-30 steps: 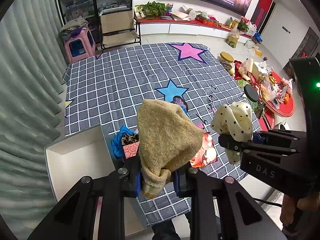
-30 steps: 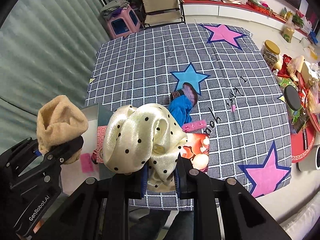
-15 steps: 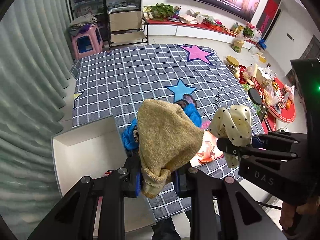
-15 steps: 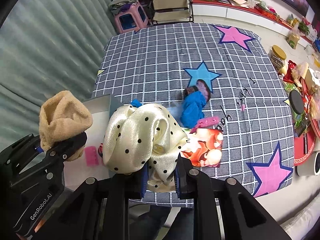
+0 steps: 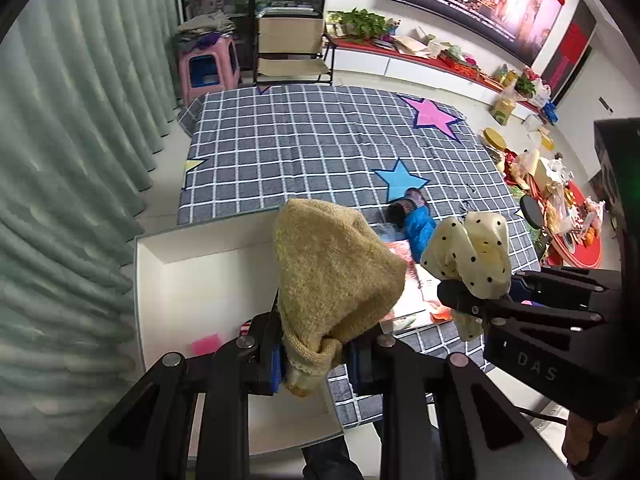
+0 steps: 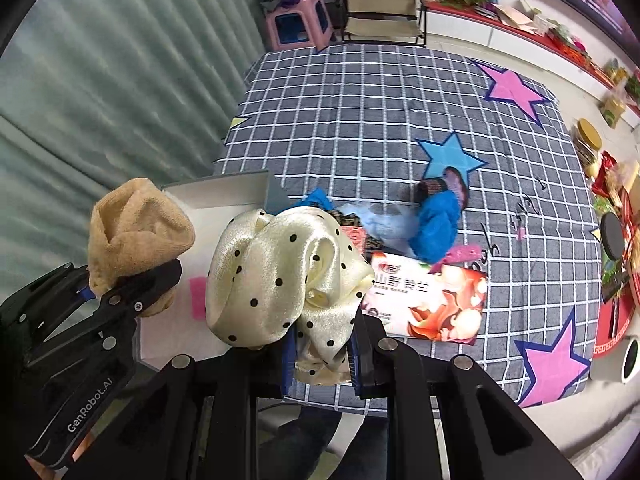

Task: Organize soft objects
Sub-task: 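Carry the beige hat and polka-dot scrunchie over the white box with both tools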

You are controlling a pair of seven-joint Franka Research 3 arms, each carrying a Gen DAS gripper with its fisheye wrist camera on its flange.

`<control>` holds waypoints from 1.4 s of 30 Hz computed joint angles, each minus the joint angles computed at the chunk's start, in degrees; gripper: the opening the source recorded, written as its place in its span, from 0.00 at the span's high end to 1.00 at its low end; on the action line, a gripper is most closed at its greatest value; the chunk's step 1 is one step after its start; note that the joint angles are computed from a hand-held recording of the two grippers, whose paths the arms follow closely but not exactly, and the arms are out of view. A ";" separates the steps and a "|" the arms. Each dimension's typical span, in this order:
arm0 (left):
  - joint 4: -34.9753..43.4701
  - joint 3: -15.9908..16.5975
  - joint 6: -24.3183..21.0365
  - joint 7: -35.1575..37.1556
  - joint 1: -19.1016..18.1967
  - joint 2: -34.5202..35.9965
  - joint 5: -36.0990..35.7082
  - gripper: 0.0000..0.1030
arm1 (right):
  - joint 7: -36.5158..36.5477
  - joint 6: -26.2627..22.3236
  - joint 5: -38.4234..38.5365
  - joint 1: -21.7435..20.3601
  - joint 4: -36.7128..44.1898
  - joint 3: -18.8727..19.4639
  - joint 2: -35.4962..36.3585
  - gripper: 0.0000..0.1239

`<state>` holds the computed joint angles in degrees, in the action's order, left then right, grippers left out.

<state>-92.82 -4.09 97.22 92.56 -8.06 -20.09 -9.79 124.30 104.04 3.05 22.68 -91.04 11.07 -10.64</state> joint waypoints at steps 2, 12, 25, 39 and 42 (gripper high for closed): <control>-0.60 0.24 -0.04 -0.29 0.31 -0.39 0.10 0.75 | -0.31 -0.25 -0.03 0.26 0.72 0.19 0.63 0.82; -3.98 1.49 -0.25 -1.30 1.60 -2.51 0.61 0.75 | -1.91 -2.33 -0.28 2.29 4.46 0.51 4.07 0.82; -11.49 3.21 -2.95 -4.89 4.19 -6.70 3.19 0.75 | -6.59 -5.82 1.03 5.85 11.06 0.54 10.57 0.82; -12.41 2.93 0.94 -6.95 6.34 -4.16 7.50 0.75 | -10.38 -13.39 -0.52 11.47 32.49 -1.89 26.69 0.82; -12.19 2.80 1.81 -7.19 6.63 -3.11 8.18 0.75 | -10.96 -15.07 -0.56 12.48 37.50 -2.81 30.40 0.82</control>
